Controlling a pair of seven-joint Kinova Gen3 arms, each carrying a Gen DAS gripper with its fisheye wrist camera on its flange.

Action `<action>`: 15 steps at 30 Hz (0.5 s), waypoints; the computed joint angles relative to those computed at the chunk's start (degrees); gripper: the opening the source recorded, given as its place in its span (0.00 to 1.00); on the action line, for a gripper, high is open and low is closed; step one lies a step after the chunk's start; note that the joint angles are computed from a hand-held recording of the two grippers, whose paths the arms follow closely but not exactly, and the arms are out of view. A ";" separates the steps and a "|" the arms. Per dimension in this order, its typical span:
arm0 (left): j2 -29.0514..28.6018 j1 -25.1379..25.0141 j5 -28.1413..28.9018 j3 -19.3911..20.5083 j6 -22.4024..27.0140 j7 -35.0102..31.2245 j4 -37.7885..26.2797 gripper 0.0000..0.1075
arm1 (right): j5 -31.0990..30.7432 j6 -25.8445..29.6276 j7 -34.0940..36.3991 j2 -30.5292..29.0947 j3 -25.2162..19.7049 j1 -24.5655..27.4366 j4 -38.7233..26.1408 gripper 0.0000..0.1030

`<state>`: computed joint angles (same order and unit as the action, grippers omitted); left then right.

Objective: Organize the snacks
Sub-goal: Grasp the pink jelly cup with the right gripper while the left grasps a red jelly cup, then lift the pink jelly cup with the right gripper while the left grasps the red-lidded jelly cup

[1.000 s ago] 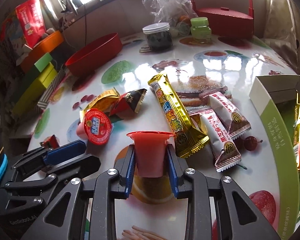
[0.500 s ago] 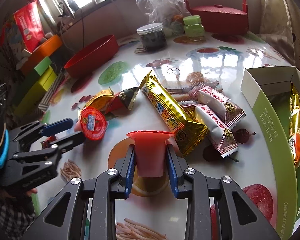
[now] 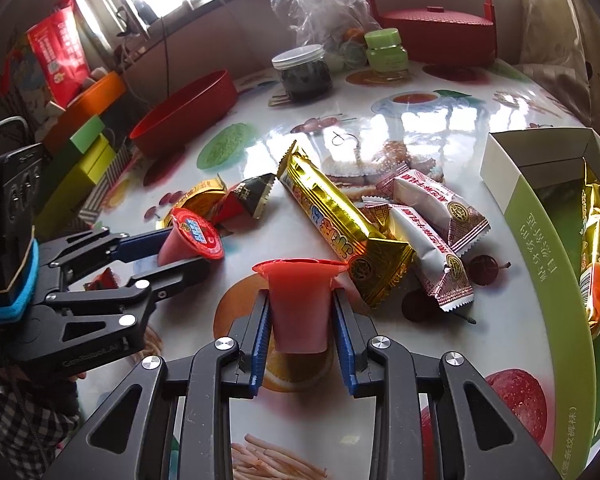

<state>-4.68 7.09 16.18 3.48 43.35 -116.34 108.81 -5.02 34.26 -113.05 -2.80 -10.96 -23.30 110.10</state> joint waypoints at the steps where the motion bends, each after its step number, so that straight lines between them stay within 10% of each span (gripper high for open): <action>1: 0.60 0.09 -0.91 0.44 0.63 1.10 -0.59 0.42 | 0.26 0.04 -0.25 0.01 -0.07 -0.02 -0.03 0.28; 15: 1.43 -0.41 0.11 0.14 1.04 5.14 -1.02 0.41 | -2.41 -0.57 2.17 -0.84 0.83 0.76 1.03 0.28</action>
